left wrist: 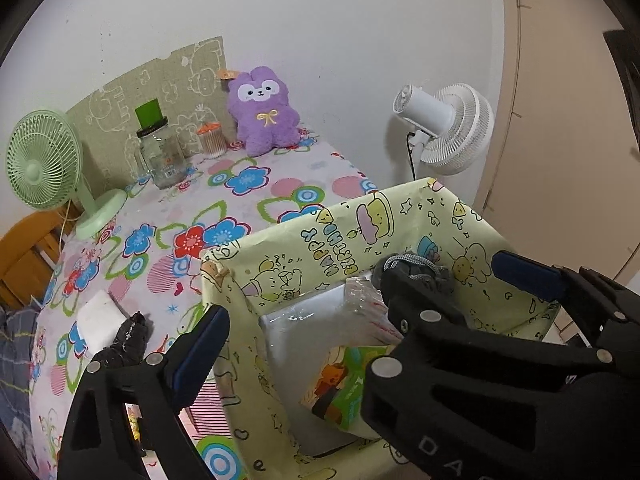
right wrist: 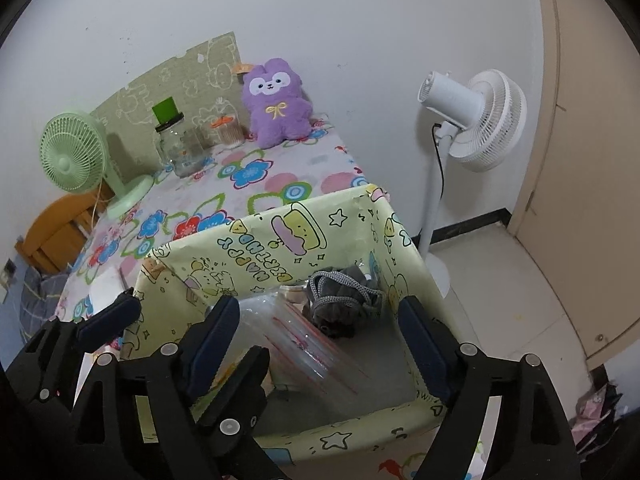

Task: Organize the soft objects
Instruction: 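Lower the tissue box with the left tool while the right tool lowers the pink packet, opening both, then withdraw both tools from the box back over the remaining items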

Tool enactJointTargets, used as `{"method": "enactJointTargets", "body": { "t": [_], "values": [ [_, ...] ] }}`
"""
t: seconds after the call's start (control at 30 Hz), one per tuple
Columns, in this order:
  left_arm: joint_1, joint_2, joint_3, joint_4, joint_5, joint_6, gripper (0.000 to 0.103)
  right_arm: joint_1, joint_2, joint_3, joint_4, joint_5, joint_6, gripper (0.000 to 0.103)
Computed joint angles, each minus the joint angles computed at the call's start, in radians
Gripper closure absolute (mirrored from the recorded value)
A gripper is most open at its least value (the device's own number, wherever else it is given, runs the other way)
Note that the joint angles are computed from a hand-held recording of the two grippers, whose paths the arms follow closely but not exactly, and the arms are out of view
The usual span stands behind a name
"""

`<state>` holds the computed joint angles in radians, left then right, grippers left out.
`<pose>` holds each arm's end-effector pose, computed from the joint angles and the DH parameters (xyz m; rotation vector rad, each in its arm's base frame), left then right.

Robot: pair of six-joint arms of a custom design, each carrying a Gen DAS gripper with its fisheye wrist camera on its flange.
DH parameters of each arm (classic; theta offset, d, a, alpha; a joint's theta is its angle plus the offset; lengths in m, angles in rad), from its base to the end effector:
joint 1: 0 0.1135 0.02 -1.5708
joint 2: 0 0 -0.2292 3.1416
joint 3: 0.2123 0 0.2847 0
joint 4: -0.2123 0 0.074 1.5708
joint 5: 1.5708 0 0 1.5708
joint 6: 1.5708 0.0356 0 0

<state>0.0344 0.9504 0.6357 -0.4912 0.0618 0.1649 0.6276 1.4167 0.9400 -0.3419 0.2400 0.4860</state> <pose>0.2457 0.0063 0.1919 0.1843 2.3677 0.0220 0.2752 0.1892 0.1863 -0.0551 2.3730 0.2521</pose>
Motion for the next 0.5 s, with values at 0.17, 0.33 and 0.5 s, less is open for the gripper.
{"method": "enactJointTargets", "body": {
  "t": [0.17, 0.33, 0.5],
  "values": [
    [0.034, -0.042, -0.007, -0.021, 0.031, 0.007, 0.006, 0.033, -0.012, 0.014, -0.022, 0.042, -0.001, 0.017],
    [0.089, -0.102, -0.018, -0.049, 0.074, 0.028, 0.006, 0.073, -0.018, 0.033, -0.037, 0.081, 0.008, 0.013],
    [0.164, -0.115, 0.003, -0.103, 0.136, 0.055, 0.006, 0.112, -0.025, 0.05, -0.043, 0.082, 0.001, 0.01]
  ]
}}
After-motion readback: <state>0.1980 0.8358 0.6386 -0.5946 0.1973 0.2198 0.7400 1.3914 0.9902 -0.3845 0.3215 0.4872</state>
